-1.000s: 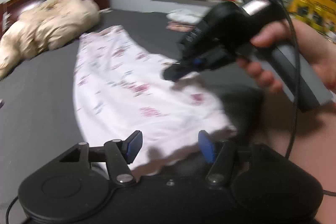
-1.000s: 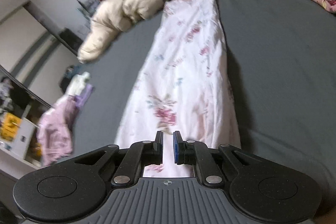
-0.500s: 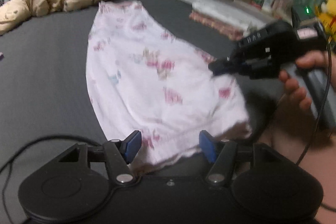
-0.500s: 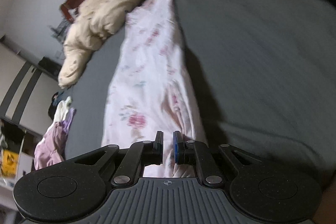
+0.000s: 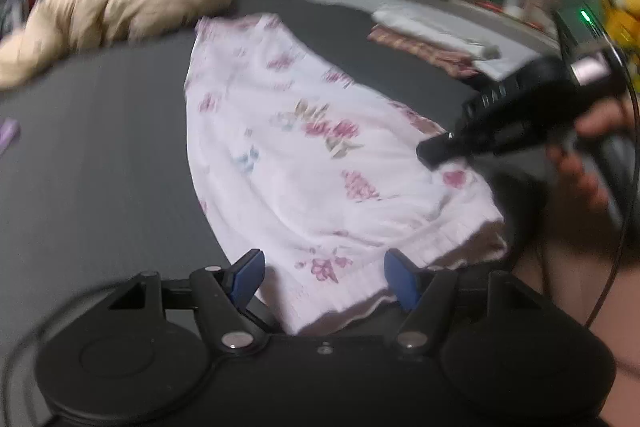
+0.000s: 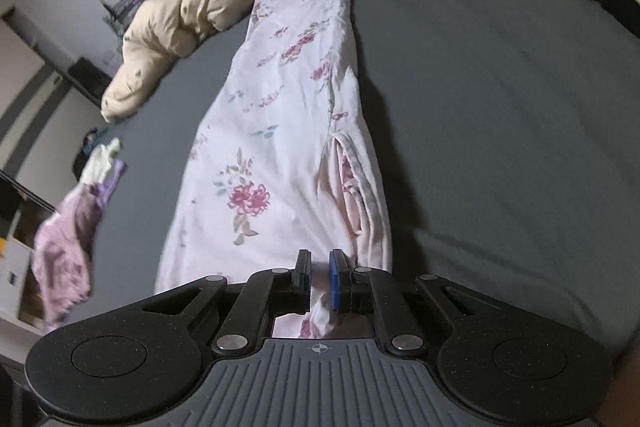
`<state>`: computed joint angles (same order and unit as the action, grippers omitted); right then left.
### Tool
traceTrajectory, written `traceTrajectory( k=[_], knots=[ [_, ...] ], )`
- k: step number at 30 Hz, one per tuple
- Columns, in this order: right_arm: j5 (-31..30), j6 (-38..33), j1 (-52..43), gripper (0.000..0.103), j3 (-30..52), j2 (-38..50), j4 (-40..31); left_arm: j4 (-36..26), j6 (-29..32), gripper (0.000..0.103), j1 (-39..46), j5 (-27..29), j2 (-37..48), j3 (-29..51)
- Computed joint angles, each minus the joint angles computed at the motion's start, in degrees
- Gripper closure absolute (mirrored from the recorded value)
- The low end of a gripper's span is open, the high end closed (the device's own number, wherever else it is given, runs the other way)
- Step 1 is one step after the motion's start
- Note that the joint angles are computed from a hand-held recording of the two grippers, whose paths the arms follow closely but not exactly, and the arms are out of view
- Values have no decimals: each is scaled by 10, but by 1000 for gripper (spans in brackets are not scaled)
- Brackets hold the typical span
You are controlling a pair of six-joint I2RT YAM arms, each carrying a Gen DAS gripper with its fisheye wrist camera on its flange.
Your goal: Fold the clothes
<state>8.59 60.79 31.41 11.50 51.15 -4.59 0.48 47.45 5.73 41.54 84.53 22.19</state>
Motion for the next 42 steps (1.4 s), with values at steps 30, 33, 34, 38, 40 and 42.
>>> traceTrajectory(
  k=[30,33,34,38,40,42],
  knots=[
    [256,177,394,94,100,-189,-349,316,541,38,-107,-63,-12,-184],
    [259,178,402,94,102,-178,-342,342,549,38,-106,-69,-1,-187],
    [261,177,404,94,104,-171,-339,350,556,38,-102,-63,9,-186],
    [277,178,418,94,112,-142,-334,395,578,39,-96,-47,37,-198],
    [295,188,432,93,110,-143,-329,424,580,42,-99,-43,57,-203],
    [304,200,441,93,101,-154,-318,410,564,48,-111,-53,49,-200]
  ],
)
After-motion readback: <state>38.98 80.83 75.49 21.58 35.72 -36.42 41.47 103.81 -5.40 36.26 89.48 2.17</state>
